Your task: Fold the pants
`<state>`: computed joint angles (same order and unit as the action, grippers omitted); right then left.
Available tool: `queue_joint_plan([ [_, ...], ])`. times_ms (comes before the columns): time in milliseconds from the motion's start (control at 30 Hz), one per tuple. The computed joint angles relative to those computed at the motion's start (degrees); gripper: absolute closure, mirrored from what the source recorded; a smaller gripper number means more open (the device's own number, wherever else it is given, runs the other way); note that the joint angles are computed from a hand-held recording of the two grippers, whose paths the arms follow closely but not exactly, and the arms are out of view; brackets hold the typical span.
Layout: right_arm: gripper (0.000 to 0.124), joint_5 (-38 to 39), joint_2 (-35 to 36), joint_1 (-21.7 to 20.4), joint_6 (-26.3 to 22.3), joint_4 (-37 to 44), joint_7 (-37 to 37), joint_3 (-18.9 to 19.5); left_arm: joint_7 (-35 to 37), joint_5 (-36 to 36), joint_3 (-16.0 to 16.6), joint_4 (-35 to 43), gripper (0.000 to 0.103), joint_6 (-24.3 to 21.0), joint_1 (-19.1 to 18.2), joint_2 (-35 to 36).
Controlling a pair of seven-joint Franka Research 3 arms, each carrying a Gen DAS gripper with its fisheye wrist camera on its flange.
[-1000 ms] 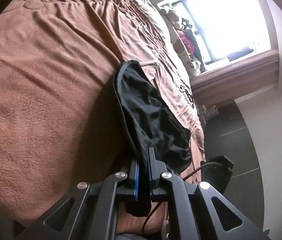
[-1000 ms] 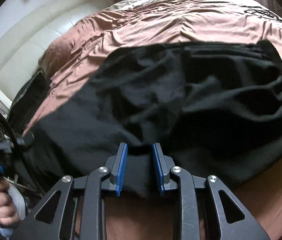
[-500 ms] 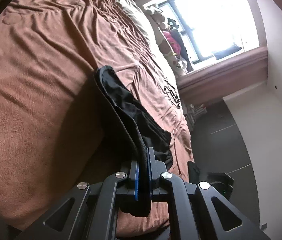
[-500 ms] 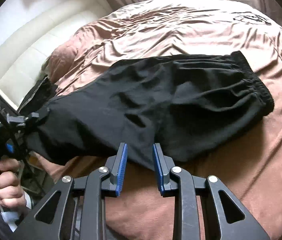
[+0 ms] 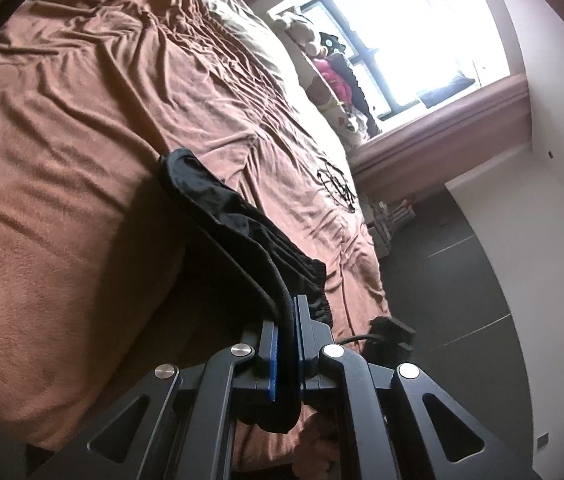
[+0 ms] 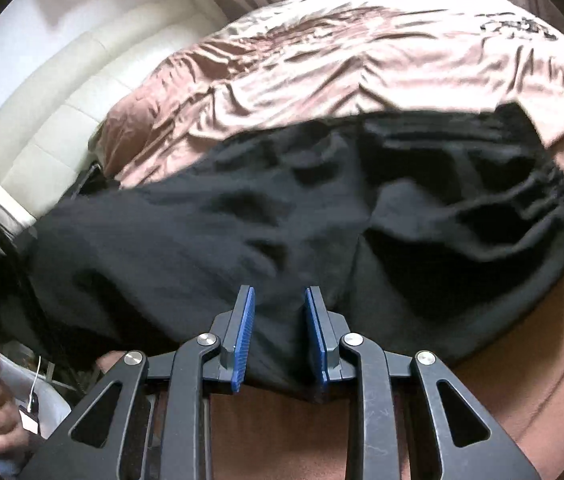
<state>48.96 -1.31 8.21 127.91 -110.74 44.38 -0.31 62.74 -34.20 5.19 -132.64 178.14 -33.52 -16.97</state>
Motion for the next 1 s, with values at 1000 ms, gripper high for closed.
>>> queue_joint_plan([
  [1000,0.077,12.31,0.99,-12.53,-16.7,3.27,-5.52,-6.49,1.62,9.38,-19.3,30.4,0.096,-17.9,17.59,21.49],
])
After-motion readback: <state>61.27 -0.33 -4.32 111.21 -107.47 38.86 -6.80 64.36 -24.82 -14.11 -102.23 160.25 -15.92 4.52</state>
